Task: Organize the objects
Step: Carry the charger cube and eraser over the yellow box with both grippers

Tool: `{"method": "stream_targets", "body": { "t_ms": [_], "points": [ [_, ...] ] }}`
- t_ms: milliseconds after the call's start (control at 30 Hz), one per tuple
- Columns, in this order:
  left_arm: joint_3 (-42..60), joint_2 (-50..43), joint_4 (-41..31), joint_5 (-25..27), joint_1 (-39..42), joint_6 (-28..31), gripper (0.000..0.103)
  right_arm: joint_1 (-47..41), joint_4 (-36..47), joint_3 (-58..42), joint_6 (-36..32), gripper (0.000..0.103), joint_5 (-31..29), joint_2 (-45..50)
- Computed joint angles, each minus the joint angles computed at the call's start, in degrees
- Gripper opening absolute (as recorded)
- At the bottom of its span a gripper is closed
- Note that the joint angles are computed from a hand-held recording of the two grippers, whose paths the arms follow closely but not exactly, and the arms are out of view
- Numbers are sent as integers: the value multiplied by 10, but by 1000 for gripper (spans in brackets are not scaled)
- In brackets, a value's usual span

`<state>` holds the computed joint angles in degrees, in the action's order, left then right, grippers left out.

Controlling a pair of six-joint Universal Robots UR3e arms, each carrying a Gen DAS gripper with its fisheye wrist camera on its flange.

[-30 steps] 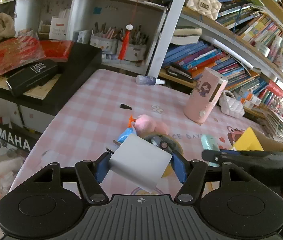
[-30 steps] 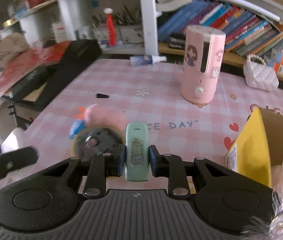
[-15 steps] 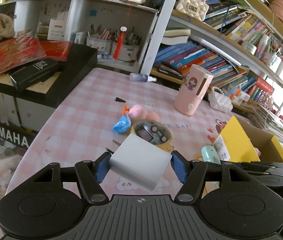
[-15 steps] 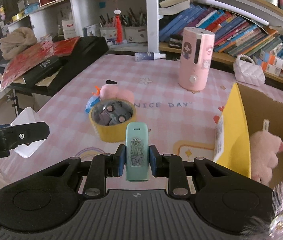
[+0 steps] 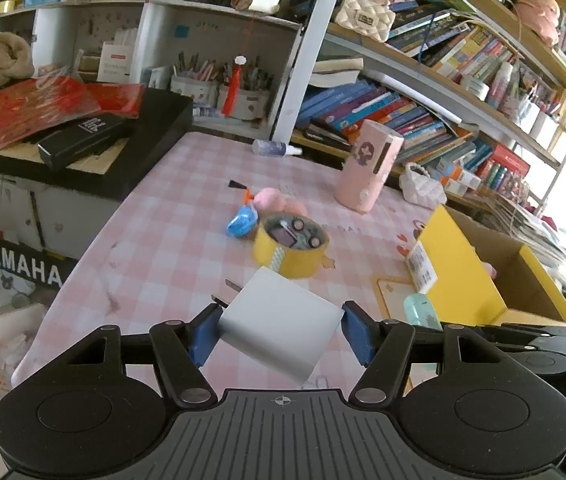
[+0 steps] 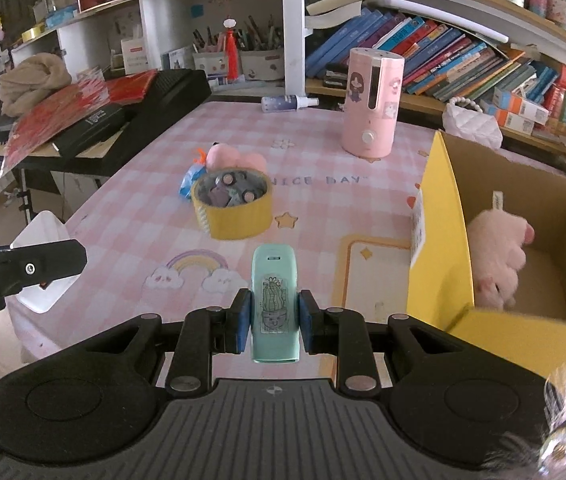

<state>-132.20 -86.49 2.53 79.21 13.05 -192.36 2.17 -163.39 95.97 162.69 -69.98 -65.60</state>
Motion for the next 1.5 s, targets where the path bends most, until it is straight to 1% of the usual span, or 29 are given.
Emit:
{"method": "stream_targets", "body": {
  "t_ms": [367, 567, 700, 933, 1200, 1500],
  "points": [
    [-83, 123, -51, -33, 3, 36, 65, -24, -52, 186, 15, 23, 3, -130],
    [-104, 160, -74, -49, -9, 55, 65, -48, -75, 272, 22, 23, 5, -197],
    [-110, 166, -80, -61, -22, 65, 65, -68, -83, 323, 30, 23, 2, -239],
    [-99, 145, -76, -82, -53, 76, 65, -118, -77, 400, 36, 23, -5, -319],
    [-70, 91, -54, -99, -98, 82, 65, -177, -30, 447, 32, 23, -15, -408],
    [-16, 18, -32, -93, -152, 71, 65, -247, 32, 483, -5, 23, -1, -490]
  ]
}}
